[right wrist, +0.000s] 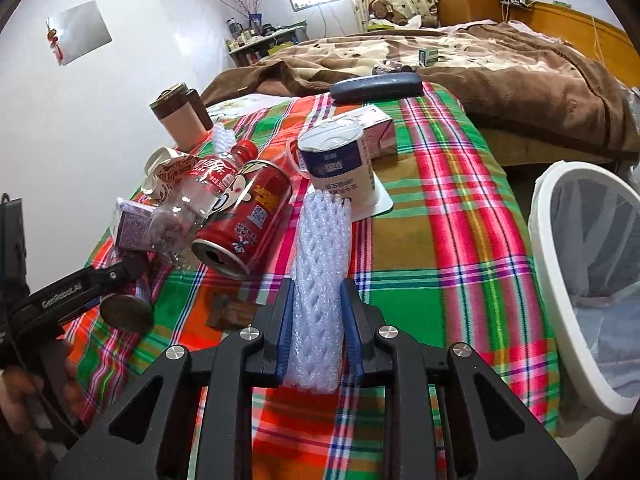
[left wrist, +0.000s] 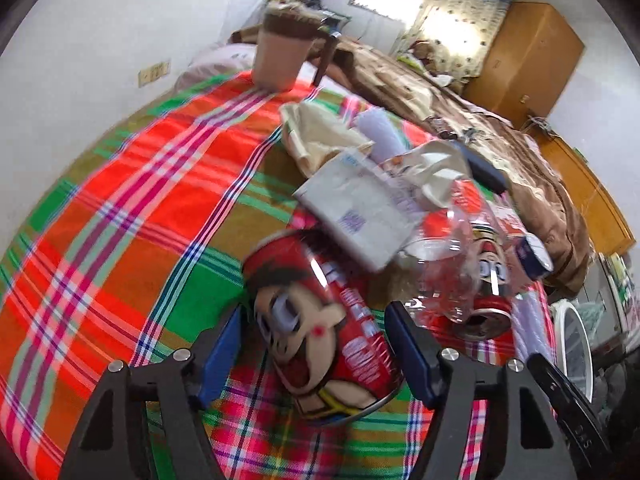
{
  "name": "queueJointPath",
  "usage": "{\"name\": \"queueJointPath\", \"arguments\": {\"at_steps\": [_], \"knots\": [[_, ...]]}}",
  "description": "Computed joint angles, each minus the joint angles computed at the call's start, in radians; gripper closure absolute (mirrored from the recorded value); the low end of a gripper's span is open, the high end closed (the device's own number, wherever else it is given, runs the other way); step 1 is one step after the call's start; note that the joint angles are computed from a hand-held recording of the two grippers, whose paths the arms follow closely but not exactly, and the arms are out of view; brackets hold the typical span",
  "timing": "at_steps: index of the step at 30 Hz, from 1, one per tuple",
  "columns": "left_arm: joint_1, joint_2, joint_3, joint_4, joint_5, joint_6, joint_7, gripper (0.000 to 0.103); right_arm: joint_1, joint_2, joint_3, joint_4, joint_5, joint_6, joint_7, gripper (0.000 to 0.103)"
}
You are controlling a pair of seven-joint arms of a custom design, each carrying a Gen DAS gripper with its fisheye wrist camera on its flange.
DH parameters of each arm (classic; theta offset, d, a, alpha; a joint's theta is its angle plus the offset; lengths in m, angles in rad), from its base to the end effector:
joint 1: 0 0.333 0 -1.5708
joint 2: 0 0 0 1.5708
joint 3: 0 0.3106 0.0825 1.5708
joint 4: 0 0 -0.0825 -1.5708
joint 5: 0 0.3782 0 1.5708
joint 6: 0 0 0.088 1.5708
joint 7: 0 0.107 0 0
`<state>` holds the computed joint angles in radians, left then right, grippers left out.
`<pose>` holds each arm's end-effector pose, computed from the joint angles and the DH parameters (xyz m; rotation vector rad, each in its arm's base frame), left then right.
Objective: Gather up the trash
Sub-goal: 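Grasp the red cartoon-face can with the left gripper and lift it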
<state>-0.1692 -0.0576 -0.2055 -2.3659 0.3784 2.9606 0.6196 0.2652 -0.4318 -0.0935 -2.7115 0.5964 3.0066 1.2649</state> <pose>0.4854 -0.2185 0.4185 -2.1397 1.7089 -0.8665 0.4159 0.0302 0.4327 -1.6309 1.7877 -0.3808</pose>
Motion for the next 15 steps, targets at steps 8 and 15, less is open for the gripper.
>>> {"name": "queueJointPath", "arguments": {"at_steps": [8, 15], "knots": [[0.021, 0.018, 0.0, 0.026, 0.135, -0.021, -0.131, 0.033, 0.024, 0.004, -0.026, 0.004, 0.024, 0.005, -0.035, 0.079], [0.017, 0.014, 0.004, 0.015, 0.109, 0.001, -0.098, 0.046, 0.034, 0.007, -0.037, 0.006, 0.05, 0.01, -0.066, 0.079]]}}
